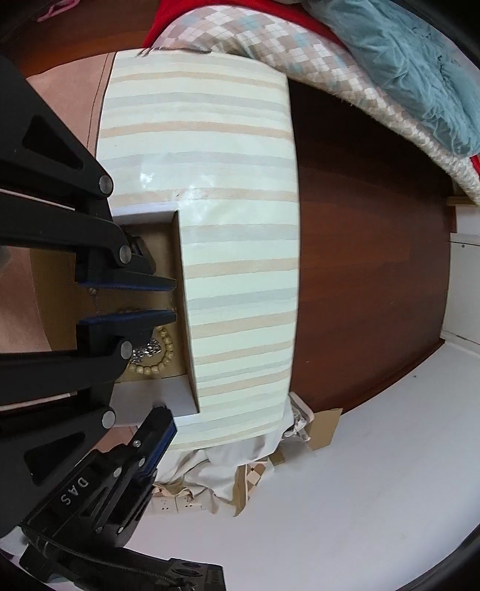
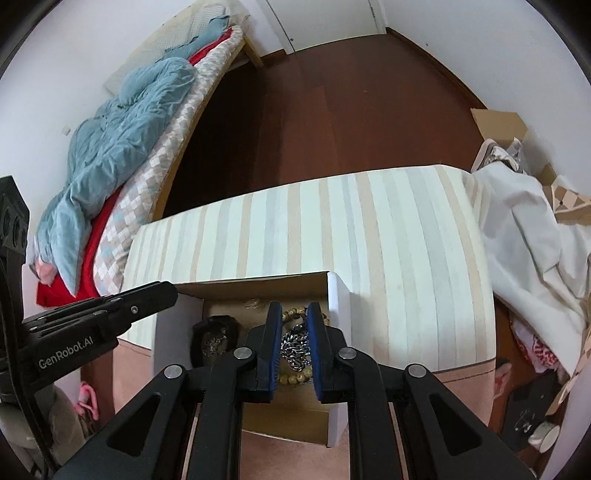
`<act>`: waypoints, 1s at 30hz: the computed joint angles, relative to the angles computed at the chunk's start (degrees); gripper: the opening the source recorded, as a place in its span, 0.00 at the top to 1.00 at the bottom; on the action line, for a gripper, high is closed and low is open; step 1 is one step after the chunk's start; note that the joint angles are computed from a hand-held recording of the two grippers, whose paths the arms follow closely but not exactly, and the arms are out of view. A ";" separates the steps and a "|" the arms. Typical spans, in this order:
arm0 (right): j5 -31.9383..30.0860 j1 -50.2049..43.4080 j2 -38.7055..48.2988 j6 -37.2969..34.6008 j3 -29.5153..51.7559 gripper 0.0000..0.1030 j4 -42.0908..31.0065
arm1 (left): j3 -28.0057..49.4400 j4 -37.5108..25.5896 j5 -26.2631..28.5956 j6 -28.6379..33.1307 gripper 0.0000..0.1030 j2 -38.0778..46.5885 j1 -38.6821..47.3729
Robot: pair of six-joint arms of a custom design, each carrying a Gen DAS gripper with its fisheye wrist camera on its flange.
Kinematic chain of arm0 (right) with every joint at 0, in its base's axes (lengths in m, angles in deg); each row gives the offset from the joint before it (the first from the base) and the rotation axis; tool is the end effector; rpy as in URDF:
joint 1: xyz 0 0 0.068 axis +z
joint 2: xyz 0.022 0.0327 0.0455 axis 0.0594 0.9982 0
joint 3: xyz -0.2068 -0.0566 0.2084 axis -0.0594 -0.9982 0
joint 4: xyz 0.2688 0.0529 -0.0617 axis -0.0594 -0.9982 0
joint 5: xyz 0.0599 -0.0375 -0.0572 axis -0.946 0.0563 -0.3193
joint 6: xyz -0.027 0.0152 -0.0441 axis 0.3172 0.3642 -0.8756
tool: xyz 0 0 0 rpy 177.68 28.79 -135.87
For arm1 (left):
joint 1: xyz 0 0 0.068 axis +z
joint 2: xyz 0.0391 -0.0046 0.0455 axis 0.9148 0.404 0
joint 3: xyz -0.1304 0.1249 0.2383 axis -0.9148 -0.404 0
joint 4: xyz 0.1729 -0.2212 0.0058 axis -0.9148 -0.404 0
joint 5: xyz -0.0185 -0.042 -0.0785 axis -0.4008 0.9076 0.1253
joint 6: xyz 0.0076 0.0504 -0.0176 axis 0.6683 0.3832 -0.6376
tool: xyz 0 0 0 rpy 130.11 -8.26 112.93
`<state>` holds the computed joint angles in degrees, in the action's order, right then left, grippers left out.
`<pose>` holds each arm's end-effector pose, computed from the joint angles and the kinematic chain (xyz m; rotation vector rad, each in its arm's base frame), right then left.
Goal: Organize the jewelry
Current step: 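Lower the earring into the box with the left tool while the right tool lowers the ring there, then open both tools and pull them back from the box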
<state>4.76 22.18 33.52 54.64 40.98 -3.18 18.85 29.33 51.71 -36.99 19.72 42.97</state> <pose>0.2605 0.1000 0.2732 -0.2943 2.7648 0.5604 0.2343 -0.1015 0.2937 -0.2966 2.8022 -0.2960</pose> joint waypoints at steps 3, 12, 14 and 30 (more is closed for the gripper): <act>-0.13 -0.96 -1.68 0.15 -0.29 0.74 -0.21 | 0.49 -1.34 -3.04 -0.42 0.75 -1.18 -0.34; 9.33 1.59 -6.43 -0.65 0.66 0.41 -3.21 | -2.13 -7.93 -18.33 -6.00 0.14 -8.60 -6.32; 15.11 4.05 -7.13 -0.64 0.77 0.27 -4.92 | -2.87 -9.74 -21.56 -8.15 0.07 -9.51 -8.66; 28.91 15.20 -16.26 5.38 -2.12 0.00 -13.45 | -4.84 -22.53 -29.30 -31.00 0.02 -13.35 -28.12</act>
<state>33.67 37.38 17.26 60.02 38.86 -16.63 14.01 6.80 22.41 -67.98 6.37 14.85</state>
